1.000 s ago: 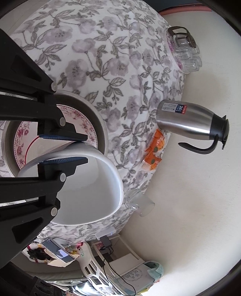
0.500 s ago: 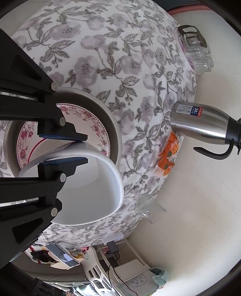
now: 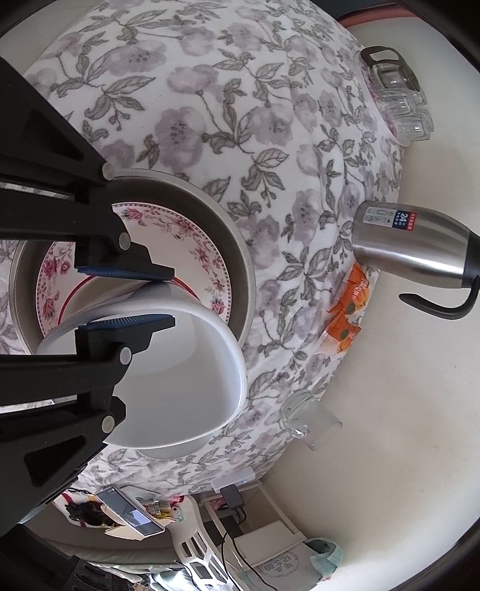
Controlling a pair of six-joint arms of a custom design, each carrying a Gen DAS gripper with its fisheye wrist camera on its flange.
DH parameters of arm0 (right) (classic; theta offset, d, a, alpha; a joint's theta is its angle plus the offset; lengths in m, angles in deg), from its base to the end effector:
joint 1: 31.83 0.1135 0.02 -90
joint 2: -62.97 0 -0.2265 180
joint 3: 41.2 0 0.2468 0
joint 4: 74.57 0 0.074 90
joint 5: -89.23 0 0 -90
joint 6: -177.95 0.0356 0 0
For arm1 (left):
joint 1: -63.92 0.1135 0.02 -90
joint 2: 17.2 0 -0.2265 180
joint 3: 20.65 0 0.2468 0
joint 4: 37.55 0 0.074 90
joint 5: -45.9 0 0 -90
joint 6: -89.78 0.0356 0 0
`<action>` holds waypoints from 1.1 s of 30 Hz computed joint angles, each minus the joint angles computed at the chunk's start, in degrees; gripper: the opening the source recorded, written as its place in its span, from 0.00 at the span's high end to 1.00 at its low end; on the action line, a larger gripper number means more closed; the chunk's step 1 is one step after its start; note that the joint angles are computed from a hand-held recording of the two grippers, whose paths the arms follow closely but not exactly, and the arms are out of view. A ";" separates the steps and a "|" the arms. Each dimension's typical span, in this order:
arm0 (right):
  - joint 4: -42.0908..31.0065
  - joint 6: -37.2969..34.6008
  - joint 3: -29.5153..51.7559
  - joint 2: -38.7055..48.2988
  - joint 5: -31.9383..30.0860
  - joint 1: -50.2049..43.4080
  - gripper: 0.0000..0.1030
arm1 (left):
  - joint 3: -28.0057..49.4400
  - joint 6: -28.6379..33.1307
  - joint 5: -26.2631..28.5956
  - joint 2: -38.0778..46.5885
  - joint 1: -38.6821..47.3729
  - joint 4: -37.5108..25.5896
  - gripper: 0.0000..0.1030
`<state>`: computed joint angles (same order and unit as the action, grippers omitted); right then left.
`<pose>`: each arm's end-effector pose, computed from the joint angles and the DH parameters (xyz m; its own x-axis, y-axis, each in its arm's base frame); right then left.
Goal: Organize plates and bowls
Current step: 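Lower the white square bowl into the red-rimmed bowl in the basin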
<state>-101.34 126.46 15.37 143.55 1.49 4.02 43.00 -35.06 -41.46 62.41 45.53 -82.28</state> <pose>0.2259 0.1615 0.1516 -0.8432 0.1583 -0.5138 -0.0511 0.9277 0.3698 0.2558 -0.0868 0.1729 -0.8714 -0.3117 -0.3788 -0.1965 0.9293 -0.3126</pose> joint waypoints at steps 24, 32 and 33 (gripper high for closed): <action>-1.37 0.20 0.73 1.16 -0.31 -0.40 0.72 | -0.30 -0.30 1.27 1.08 0.69 0.24 0.82; -0.50 0.42 -0.41 -0.08 -0.31 -0.51 0.72 | -0.28 -0.21 -1.40 -1.10 0.27 -0.43 0.80; -0.56 0.43 -0.60 -0.61 -0.19 -0.58 0.72 | -0.34 -0.13 -1.46 -1.41 0.38 -0.47 0.80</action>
